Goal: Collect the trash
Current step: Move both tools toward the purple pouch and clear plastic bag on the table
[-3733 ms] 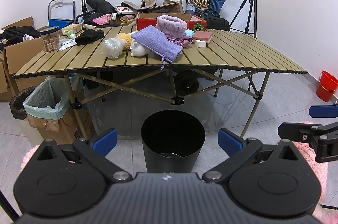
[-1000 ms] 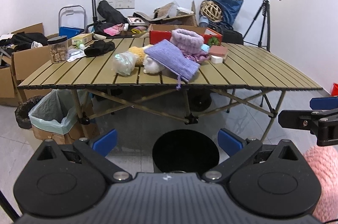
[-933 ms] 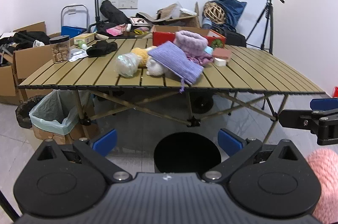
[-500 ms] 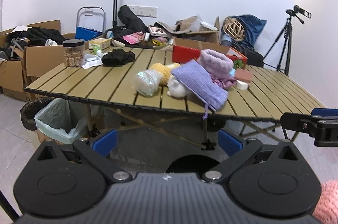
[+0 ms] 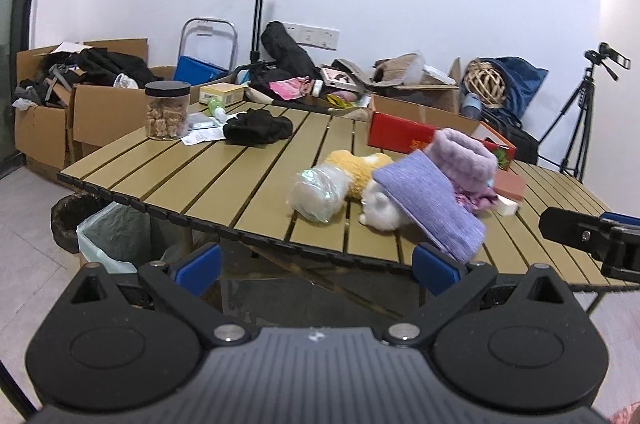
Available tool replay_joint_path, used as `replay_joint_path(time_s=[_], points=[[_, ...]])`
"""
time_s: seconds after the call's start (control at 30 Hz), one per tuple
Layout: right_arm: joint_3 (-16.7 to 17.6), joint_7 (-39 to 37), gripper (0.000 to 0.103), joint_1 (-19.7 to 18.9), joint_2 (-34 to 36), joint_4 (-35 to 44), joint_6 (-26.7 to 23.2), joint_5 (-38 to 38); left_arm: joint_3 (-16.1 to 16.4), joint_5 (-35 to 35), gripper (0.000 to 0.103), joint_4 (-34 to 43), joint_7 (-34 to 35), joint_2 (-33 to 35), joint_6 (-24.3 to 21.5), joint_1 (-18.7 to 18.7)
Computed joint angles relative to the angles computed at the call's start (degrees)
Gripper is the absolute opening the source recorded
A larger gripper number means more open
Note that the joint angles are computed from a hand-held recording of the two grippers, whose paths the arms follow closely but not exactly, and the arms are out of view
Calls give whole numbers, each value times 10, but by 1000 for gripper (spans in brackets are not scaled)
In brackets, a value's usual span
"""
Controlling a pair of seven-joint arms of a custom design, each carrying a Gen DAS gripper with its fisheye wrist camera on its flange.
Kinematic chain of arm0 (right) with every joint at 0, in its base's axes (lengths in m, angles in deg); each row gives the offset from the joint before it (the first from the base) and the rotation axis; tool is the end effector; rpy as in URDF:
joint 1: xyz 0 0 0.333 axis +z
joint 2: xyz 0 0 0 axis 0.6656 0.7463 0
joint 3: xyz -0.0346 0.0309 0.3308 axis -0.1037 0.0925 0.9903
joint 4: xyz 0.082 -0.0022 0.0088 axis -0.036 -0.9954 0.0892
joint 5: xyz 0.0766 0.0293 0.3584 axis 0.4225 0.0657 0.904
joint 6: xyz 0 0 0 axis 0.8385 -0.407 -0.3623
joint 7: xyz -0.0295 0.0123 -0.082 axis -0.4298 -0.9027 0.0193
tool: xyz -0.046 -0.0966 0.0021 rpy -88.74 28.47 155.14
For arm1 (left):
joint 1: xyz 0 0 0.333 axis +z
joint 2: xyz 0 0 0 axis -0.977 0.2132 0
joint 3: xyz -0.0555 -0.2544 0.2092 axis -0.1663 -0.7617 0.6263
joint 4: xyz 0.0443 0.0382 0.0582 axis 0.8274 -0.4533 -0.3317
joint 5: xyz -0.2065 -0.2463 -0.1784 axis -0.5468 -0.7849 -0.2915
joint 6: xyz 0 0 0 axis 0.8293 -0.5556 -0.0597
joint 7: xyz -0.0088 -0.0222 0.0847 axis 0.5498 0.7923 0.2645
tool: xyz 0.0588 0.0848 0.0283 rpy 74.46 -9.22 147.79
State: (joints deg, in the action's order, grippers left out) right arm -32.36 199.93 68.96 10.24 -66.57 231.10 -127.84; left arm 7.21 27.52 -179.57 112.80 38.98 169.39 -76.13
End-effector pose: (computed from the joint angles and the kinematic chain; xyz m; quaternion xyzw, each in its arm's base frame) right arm 0.4768 0.3623 0.6783 -0.6175 0.5574 -0.3317 0.4450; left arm 0.4728 -0.2031 0.6434 -0.6232 0.5761 -0.4163 0.3263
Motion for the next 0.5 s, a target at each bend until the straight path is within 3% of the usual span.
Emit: replay_joint_path(time_s=[0.23,0.5], points=[[-28,14,103,8,62,55,31,-36,-2,92,103,59,-90,62,-28,2],[-82,21,103,32,147,131,70,-76,43,163,103,128,-164,132,-60,-45]])
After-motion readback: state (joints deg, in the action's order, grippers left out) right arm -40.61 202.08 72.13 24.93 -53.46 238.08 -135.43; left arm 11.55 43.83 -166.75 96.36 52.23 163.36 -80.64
